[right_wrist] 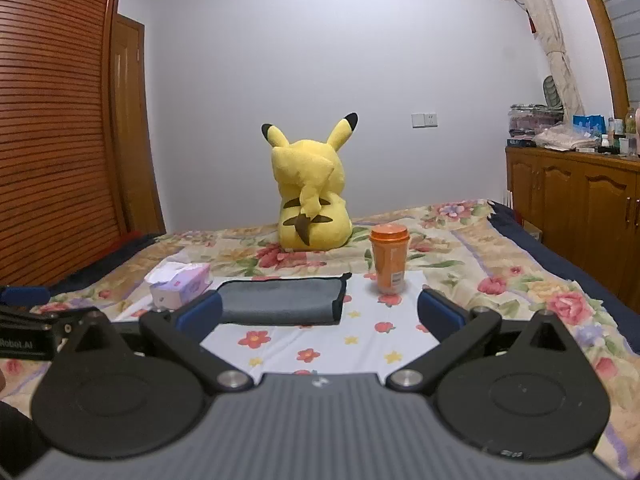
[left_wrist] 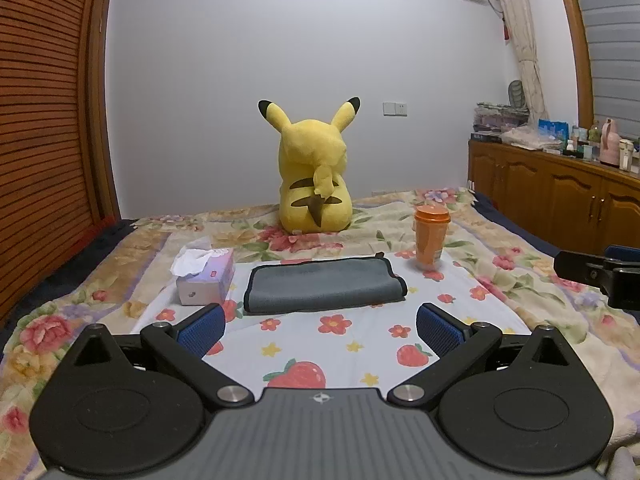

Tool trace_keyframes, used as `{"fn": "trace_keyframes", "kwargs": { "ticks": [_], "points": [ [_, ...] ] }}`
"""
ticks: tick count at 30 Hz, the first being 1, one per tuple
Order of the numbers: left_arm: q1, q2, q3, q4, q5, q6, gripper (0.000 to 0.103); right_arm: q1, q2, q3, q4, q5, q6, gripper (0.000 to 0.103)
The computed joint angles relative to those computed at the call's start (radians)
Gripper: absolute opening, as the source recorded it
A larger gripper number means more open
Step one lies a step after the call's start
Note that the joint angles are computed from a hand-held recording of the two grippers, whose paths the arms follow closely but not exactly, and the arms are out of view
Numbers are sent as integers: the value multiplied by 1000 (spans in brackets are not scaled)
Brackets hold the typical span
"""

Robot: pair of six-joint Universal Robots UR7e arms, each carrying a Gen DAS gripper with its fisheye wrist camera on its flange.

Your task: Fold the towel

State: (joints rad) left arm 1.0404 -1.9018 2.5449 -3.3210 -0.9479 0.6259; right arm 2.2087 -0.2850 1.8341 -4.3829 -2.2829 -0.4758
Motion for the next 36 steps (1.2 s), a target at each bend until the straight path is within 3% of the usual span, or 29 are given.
{"fn": "trace_keyframes", "kwargs": {
  "ticks": [31,36],
  "points": [
    [1,1,-2,-1,2,4,103,-1,-1,1,2,0,1,103],
    [35,10,-21,4,-23,16,103,-1,-1,1,2,0,0,103]
  ]
}}
